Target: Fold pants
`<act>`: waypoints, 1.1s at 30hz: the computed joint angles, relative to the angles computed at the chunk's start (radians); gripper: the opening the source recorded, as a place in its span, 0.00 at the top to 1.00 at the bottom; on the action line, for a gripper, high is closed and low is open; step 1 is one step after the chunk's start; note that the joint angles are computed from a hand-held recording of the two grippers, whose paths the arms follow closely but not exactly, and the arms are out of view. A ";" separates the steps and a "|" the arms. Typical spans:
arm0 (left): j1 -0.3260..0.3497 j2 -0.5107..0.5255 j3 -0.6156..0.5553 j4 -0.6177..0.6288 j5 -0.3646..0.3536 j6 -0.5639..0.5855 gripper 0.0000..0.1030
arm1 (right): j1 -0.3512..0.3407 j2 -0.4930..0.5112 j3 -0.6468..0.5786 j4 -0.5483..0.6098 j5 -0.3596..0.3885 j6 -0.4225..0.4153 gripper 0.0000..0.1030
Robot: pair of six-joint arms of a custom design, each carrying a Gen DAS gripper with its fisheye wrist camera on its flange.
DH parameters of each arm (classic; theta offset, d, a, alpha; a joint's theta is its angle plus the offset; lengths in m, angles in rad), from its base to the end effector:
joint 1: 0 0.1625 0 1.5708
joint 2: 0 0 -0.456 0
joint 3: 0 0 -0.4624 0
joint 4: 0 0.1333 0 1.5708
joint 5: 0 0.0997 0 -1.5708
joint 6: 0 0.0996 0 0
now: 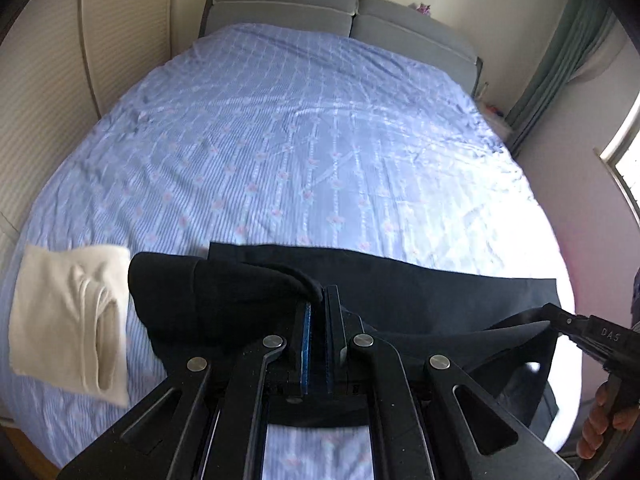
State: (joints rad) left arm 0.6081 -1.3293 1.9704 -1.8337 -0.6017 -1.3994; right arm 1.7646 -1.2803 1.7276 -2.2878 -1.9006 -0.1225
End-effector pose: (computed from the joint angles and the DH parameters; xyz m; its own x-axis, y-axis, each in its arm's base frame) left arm -0.3296 -0.4919 0.2395 -0.7641 -0.4143 -0.4945 0.0576 0.7197 -0.6919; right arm 0.2279 -0.6367 0.3351 -0.9152 -0.2124 0.3424 -0.2997 0.9268 -0.2263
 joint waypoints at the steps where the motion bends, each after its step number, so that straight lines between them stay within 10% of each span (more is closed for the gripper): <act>1: 0.024 0.011 -0.013 0.001 0.001 0.020 0.93 | -0.002 0.024 -0.022 0.007 0.000 -0.002 0.92; 19: 0.315 0.220 -0.218 0.057 -0.078 0.173 0.86 | -0.015 0.401 -0.298 0.095 -0.193 -0.043 0.90; 23: 0.303 0.228 -0.229 0.115 -0.022 0.154 0.41 | -0.013 0.407 -0.299 0.118 -0.201 -0.080 0.48; 33: 0.172 0.151 -0.147 0.050 -0.033 0.160 0.35 | 0.004 0.208 -0.139 0.046 -0.090 -0.186 0.45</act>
